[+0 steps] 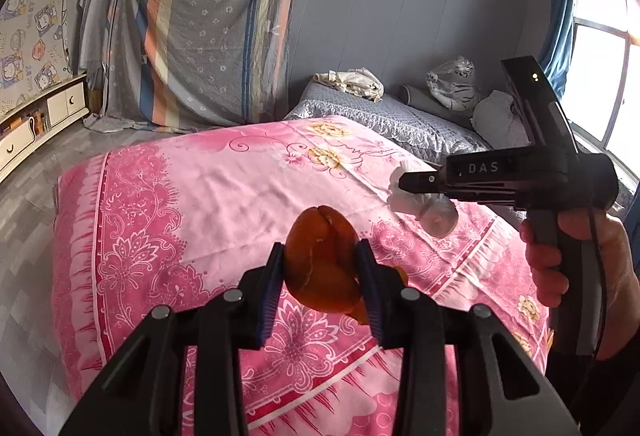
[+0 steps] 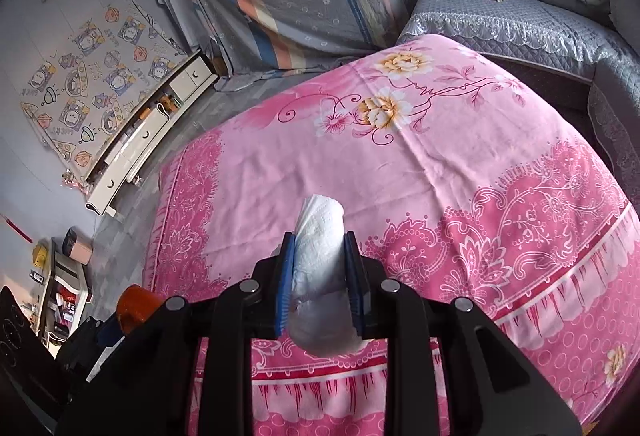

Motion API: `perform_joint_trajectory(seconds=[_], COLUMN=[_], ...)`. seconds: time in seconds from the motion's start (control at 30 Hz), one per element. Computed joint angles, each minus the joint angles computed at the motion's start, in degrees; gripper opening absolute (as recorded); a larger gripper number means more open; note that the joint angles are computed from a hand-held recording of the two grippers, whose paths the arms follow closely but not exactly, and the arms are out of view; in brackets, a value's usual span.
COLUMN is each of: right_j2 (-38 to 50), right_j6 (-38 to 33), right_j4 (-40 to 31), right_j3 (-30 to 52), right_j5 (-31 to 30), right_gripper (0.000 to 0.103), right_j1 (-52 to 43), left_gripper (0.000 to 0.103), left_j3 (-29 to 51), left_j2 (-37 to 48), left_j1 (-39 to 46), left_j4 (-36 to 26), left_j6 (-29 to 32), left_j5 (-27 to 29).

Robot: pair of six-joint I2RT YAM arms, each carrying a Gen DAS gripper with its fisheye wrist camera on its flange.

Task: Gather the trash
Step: 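Lift the small orange and white tissue and carry them over the bin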

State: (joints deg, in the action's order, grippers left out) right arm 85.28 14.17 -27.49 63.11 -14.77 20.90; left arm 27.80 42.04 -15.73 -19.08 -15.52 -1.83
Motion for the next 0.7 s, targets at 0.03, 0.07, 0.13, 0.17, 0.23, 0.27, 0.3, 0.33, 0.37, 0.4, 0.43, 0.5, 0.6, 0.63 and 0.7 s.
perform_joint_trajectory(seconds=[0.03,0.07,0.13,0.17,0.23,0.27,0.3,0.33,0.37,0.4,0.43,0.5,0.6,0.63,0.7], right_j2=[-2.0,-4.2,-8.1,-10.6,-14.7,-17.2,-19.2,-21.3,-22.7,-25.0,-26.8,-31.6,-38.1,-39.9,-42.8], right_j6=[0.1,0.1,-0.3,-0.4,-0.9,-1.0,-1.1,-1.5,-2.3,-3.0,-3.5,-5.1,-8.4,-9.8,-13.9], right_j4=[-0.2,-0.6,-1.6,-2.2,-3.5,-4.3,-5.1,-6.1,-7.0,-8.2,-8.9,-11.2,-16.1,-18.0,-22.5], right_j3=[-1.1,-2.2,-4.0,-4.9,-6.2,-6.8,-7.3,-7.6,-7.7,-8.0,-8.3,-9.0,-9.2,-9.2,-8.8], right_j5=[0.0,-0.1,-0.7,-0.9,-1.4,-2.0,-2.7,-3.7,-4.6,-5.5,-6.2,-8.5,-14.8,-17.2,-23.2], right_gripper=[0.023,0.023,0.023,0.023,0.023,0.023,0.023,0.023,0.023,0.023,0.023,0.023,0.023,0.023,0.023], right_j1=[-0.3,-0.9,-2.0,-2.5,-3.8,-4.9,-6.0,-7.3,-8.6,-10.1,-11.6,-15.5,-24.4,-27.8,-36.1], left_gripper=[0.034,0.034,0.034,0.034,0.034,0.034,0.034,0.034,0.034,0.034,0.034,0.034,0.034,0.034,0.034], left_j3=[0.5,1.2,2.5,3.3,4.9,5.8,6.7,7.6,8.4,9.4,10.1,12.0,14.2,14.8,16.1], left_j2=[-2.3,-4.2,-6.7,-8.1,-9.9,-10.6,-11.1,-11.3,-11.5,-11.6,-11.6,-10.8,-8.9,-8.0,-5.4], left_j1=[-1.5,-3.6,-7.5,-10.5,-16.3,-19.6,-22.8,-26.1,-29.3,-32.9,-36.5,-44.5,-54.0,-56.8,-63.0], left_j4=[-2.0,-3.9,-6.5,-8.0,-10.3,-11.4,-12.4,-13.3,-14.1,-14.9,-15.6,-17.1,-18.8,-19.0,-19.6], left_j6=[-0.5,-1.2,-2.1,-3.0,-4.6,-5.5,-6.5,-7.4,-8.4,-9.3,-10.2,-12.5,-15.7,-16.4,-18.3], left_j5=[-1.1,-3.0,-6.4,-9.0,-14.0,-16.6,-19.0,-21.7,-24.3,-27.2,-30.1,-36.8,-43.6,-45.7,-50.4])
